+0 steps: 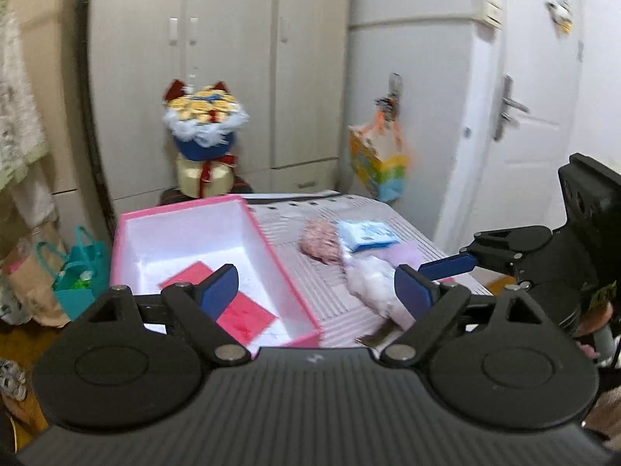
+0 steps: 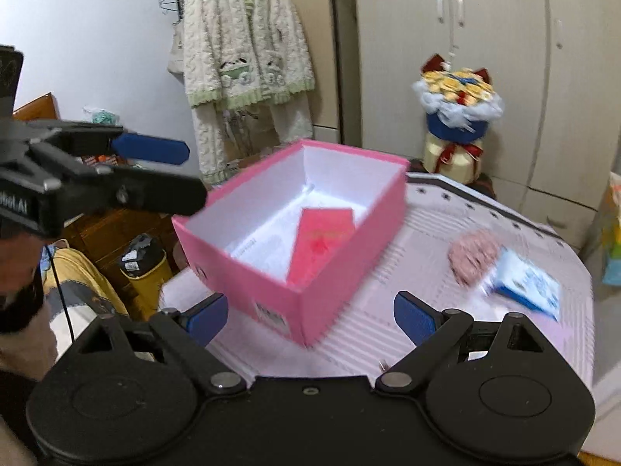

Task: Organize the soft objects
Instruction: 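Grasp the white mesh item with the left gripper while the right grasps the strawberry plush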

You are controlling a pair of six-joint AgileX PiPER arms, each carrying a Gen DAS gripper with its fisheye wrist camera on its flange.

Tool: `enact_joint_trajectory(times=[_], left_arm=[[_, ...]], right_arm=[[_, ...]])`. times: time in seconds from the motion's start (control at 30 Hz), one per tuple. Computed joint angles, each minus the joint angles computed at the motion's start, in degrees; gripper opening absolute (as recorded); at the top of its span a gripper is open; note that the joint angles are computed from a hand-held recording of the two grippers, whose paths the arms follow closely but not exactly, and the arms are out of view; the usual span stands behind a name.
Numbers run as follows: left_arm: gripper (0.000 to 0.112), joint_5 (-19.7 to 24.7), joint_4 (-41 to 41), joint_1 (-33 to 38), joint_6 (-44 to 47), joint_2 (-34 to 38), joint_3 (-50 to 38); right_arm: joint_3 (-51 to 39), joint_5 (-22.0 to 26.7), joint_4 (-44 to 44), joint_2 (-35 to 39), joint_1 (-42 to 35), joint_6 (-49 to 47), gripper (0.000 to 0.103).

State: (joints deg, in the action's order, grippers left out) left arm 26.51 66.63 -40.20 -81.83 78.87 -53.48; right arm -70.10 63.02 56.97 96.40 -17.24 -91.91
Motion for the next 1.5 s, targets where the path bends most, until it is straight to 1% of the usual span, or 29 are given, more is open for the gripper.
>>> enact_joint_trajectory(times=[0.13,0.27,0.37,0.47,0.5,0.53,0.63,0.67,0.73,0.77,0.83,0.9,0.93,0.97,1.03,1.07,1.13,1.2,1.33,1.4,1.43,1.47,1.5], left_arm=[[0.088,-3.3,1.9,-1.5,0.0,4.4,-1.3],[0.088,-8.0,1.8,-1.3,0.9,10.4,-4.1],[0.088,-11.3,-1.9,-0.2,3.7,15.0,-7.0],[0.088,-12.8,-8.1,0.8,8.5,20.3,-11.5],[0.087,-13.3,-8.9,1.2,9.0,22.0,-12.9],[0.086,-13.3,-9.0,1.5,8.5,23.7,-14.3],[0.085,-12.0,-0.2,1.7,-1.5,28.5,-18.0],[0.085,-10.6,1.4,1.7,-4.0,30.6,-20.0],[0.084,-7.9,1.2,1.9,-5.3,34.0,-24.0],[0.083,-7.3,3.8,2.2,-8.5,35.7,-25.7],[0.077,-5.3,3.4,2.4,-8.7,38.8,-29.5],[0.074,-4.7,3.8,2.7,-9.3,41.8,-32.9],[0.071,-4.8,1.5,3.0,-7.1,43.5,-35.0],[0.070,-5.1,-2.2,3.4,-3.7,44.9,-37.0],[0.066,-5.8,-9.5,4.5,2.9,48.0,-41.0],[0.066,-5.3,-11.7,4.8,4.6,49.5,-42.9],[0.065,-5.5,-12.4,5.3,4.5,52.0,-45.3],[0.065,-5.5,-16.2,6.1,6.8,54.3,-47.7],[0.065,-6.6,-14.5,6.0,5.7,56.1,-48.3],[0.065,-6.7,-11.1,5.6,2.9,56.5,-48.2],[0.062,-6.8,-7.7,5.3,-0.5,56.6,-47.9],[0.061,-6.9,-5.5,5.1,-2.6,56.6,-47.6],[0.057,-7.3,-4.5,5.1,-4.0,56.7,-47.5]], right_arm=[[2.9,0.0,1.3,0.7,-6.6,-5.3,0.095],[3.0,-0.2,2.8,3.2,-11.9,-8.1,0.095],[1.4,-1.0,3.7,5.9,-14.1,-8.7,0.095],[0.6,-2.3,5.8,8.3,-15.4,-11.0,0.095],[0.2,-3.2,6.3,9.2,-15.5,-11.5,0.095],[-0.2,-4.2,6.9,10.0,-15.5,-12.2,0.095],[-1.7,-7.5,8.9,13.1,-15.7,-14.7,0.095],[-2.4,-8.9,9.4,14.3,-15.5,-14.8,0.094],[-4.4,-11.3,9.1,16.6,-14.9,-13.5,0.094],[-5.1,-12.0,9.1,17.7,-14.7,-13.6,0.092],[-7.1,-13.3,9.0,20.1,-14.0,-14.0,0.088],[-8.6,-14.6,8.6,22.1,-13.2,-14.0,0.082],[-9.1,-15.0,8.4,23.0,-12.9,-14.4,0.080],[-9.8,-15.2,8.2,23.9,-12.7,-14.6,0.078],[-11.0,-14.7,8.5,25.5,-12.6,-15.1,0.078],[-11.8,-14.3,8.6,26.3,-12.7,-15.2,0.078],[-13.0,-12.8,8.9,27.5,-13.0,-15.6,0.078],[-14.0,-11.4,9.3,28.6,-13.3,-16.3,0.078],[-15.8,-9.6,10.8,30.7,-13.5,-18.2,0.078],[-16.9,-9.5,10.7,31.9,-13.3,-18.5,0.078],[-16.8,-9.9,10.8,32.0,-13.1,-18.6,0.078],[-17.0,-10.0,11.0,32.4,-13.0,-18.8,0.074],[-17.1,-9.8,11.3,32.8,-13.0,-18.8,0.064]])
